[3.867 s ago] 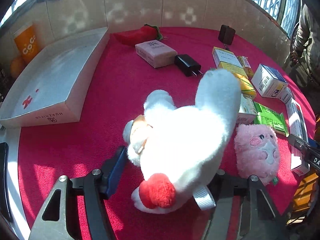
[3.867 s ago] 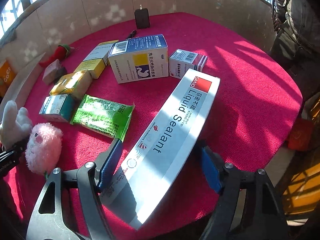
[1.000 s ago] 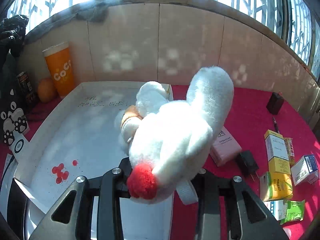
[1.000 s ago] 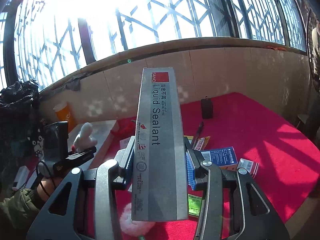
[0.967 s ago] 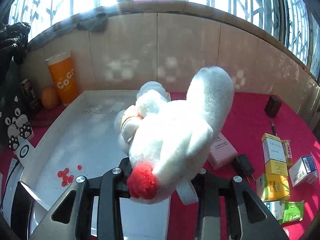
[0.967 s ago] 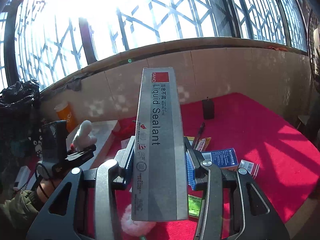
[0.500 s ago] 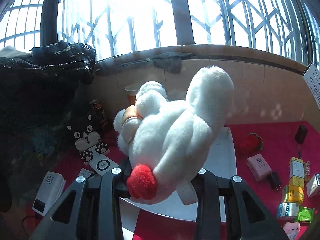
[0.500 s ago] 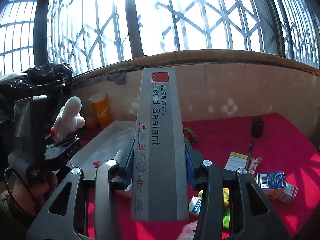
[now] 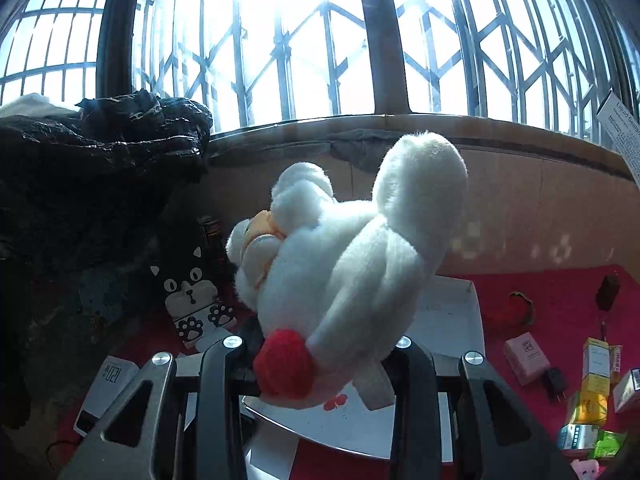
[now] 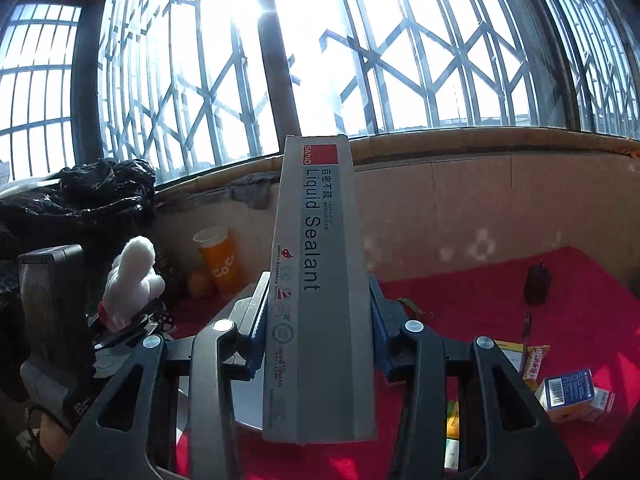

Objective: Organize objects
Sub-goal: 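Lift and carry the bunny and the sealant box toward the white tray, then bring both held objects over the white tray beside the orange cup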

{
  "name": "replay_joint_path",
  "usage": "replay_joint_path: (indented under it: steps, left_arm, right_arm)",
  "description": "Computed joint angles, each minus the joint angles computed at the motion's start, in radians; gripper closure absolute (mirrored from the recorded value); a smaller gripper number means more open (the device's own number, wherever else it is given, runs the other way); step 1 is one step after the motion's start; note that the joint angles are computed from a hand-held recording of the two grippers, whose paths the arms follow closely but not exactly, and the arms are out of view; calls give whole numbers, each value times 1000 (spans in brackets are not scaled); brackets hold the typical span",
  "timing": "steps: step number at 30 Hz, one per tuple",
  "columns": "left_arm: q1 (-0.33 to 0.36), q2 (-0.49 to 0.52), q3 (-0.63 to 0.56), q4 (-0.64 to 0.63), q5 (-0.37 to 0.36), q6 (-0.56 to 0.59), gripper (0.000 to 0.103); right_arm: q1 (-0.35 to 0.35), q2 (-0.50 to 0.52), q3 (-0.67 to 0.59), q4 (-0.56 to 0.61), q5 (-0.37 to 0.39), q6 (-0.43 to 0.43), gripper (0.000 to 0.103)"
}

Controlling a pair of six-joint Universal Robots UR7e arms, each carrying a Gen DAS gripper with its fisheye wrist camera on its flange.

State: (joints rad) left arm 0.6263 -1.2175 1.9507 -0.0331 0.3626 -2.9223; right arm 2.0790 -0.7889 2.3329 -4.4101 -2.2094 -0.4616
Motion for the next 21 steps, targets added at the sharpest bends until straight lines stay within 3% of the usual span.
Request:
replay_joint_path:
  steps: [4, 8, 11, 16, 18, 21]
  left_arm:
    - [-5, 65, -18, 64, 79, -91, 69]
    - [19, 115, -16, 113, 105, -154, 69]
    - [26, 78, -19, 93, 71, -101, 69]
    - [27, -48, 19, -15, -33, 27, 69]
    - [41, -69, 34, -1, -52, 5, 69]
    - [70, -59, 49, 56, -47, -84, 69]
  right_arm:
    - [0, -18, 20, -65, -53, -14, 61]
    - [-47, 23, 49, -21, -85, 54, 61]
    - [-54, 7, 34, 73, -56, 98, 61]
    - [0, 9, -47, 159, 32, 76, 61]
    - [-1, 20, -57, 226, 74, 113, 61]
    - [-10, 76, -58, 250, 69, 128, 61]
